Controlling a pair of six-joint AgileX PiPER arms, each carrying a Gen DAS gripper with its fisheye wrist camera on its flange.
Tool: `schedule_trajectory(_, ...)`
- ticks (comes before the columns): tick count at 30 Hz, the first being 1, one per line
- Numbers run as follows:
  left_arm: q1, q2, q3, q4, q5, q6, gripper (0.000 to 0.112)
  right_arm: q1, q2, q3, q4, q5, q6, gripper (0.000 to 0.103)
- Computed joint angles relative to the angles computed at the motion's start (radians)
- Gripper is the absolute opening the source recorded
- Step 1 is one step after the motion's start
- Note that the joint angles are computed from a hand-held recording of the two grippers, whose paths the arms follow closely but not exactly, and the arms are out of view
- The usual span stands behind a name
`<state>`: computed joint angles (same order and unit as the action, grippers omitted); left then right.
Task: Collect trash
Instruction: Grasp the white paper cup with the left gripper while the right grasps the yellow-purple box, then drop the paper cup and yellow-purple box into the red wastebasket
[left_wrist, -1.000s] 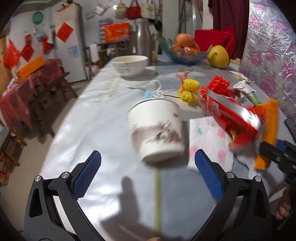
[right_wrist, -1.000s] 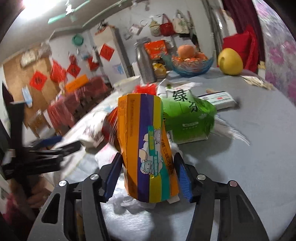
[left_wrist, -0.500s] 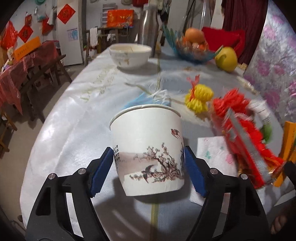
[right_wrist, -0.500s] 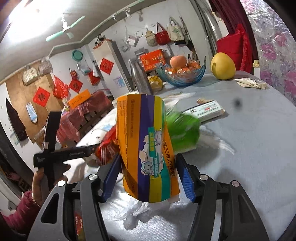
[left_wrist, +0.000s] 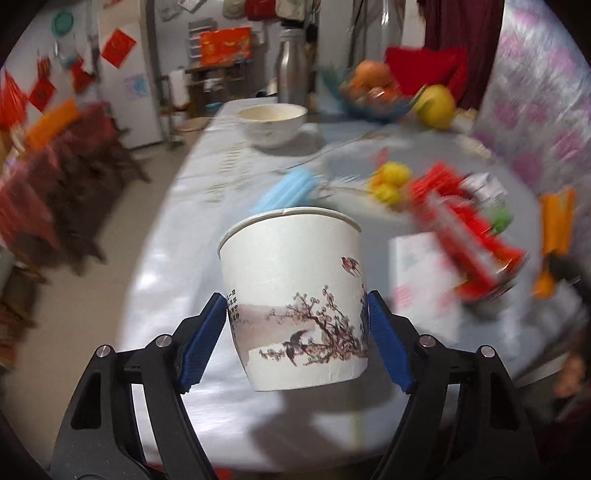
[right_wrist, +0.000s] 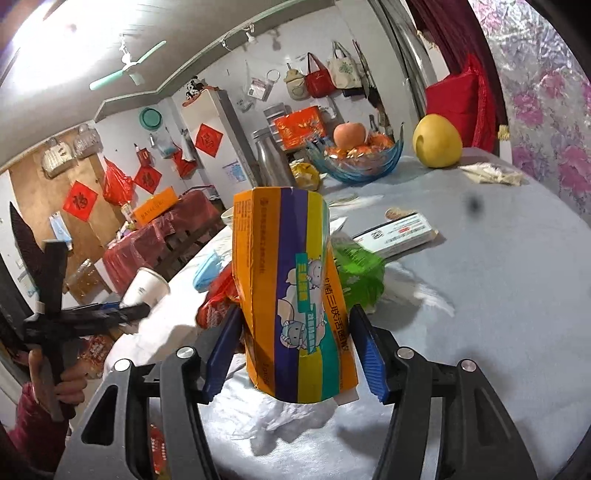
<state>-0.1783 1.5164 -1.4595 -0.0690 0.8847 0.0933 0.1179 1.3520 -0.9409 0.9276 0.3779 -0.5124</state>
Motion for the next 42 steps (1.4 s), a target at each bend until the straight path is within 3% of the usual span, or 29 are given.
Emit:
schedule_trajectory(3,0.059,-0.082,0.079,-0.072,-0.024,0.061,0.075,0.015,-0.03,0.011,-0.016,-0.032,-0.002,0.06)
schedule_trajectory(6,0.139,-0.174,0.176,-0.141,-0.049,0.097,0.075,0.01,-0.038,0.017,0.11,0.0,-0.121,0.06)
schedule_trajectory(9,0.225,-0.258,0.259,-0.154,-0.041,0.121,0.075,0.037,-0.042,0.01,0.105,0.005,-0.107,0.06)
schedule_trajectory(17,0.566,-0.401,0.403,-0.274,0.017,0.353,0.076,0.23,-0.052,-0.036,-0.112,-0.047,0.11,0.06)
schedule_trajectory(25,0.933,-0.372,0.532,-0.408,0.028,0.665,0.076,0.461,0.067,-0.204,-0.451,-0.032,0.444,0.059)
schedule_trajectory(29,0.967,-0.295,0.523,-0.384,0.037,0.693,0.078,0.568,0.144,-0.314,-0.6,0.006,0.583,0.06)
schedule_trajectory(32,0.948,-0.297,0.549,-0.326,-0.008,0.674,0.096,0.644,0.224,-0.425,-0.675,0.058,0.649,0.06)
schedule_trajectory(35,0.958,-0.31,0.569,-0.286,-0.044,0.68,0.096,0.711,0.294,-0.533,-0.729,0.108,0.705,0.06)
schedule_trajectory(42,1.101,-0.344,0.538,-0.357,-0.083,0.768,0.096,0.82,0.486,-0.797,-0.667,0.242,0.641,0.06)
